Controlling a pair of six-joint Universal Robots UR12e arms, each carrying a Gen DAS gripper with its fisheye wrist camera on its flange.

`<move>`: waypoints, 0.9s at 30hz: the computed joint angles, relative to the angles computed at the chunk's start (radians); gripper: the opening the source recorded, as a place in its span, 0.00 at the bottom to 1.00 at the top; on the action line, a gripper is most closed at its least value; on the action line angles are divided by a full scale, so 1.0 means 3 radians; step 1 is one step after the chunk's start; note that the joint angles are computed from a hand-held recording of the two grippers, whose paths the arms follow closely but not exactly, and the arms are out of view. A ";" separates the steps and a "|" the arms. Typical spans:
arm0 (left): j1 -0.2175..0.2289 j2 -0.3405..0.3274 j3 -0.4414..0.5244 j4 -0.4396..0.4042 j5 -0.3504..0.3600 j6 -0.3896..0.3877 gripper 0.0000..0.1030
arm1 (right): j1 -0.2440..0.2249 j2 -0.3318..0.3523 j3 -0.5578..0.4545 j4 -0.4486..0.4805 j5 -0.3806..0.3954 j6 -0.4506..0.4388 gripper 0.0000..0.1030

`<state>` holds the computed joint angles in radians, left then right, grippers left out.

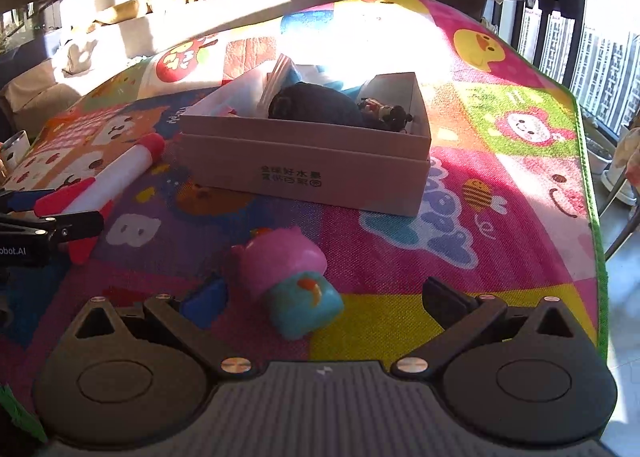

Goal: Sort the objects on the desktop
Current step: 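Lift the roller with the left gripper while the right gripper approaches the pink pig toy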

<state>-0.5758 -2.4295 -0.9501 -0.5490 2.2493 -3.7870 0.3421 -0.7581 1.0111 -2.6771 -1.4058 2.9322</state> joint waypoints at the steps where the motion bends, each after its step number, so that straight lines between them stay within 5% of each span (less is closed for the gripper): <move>1: 0.0000 0.0004 -0.0010 0.0010 0.0005 -0.0023 0.99 | 0.0003 -0.0001 0.0003 -0.0017 -0.0047 -0.0023 1.00; 10: 0.0012 0.0026 -0.0025 -0.0086 -0.0024 -0.0197 1.00 | -0.0011 0.0005 -0.0024 0.0008 -0.0132 -0.0079 1.00; 16: 0.0016 0.0023 -0.0002 -0.0173 -0.0064 -0.0200 1.00 | 0.0079 0.0121 -0.0100 -0.0375 -0.1021 -0.0022 1.00; 20: 0.0014 0.0015 0.0020 -0.0223 -0.0068 -0.0189 1.00 | 0.0004 0.0058 -0.0054 -0.0244 -0.0620 0.0171 1.00; 27: 0.0021 0.0011 0.0043 -0.0280 -0.0101 -0.0200 1.00 | -0.0001 0.0086 -0.0088 -0.0185 -0.0313 0.0199 1.00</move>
<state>-0.5696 -2.4263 -0.9373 -0.6330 2.2191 -3.8469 0.3417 -0.7324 0.9846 -2.7327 -1.4997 2.9917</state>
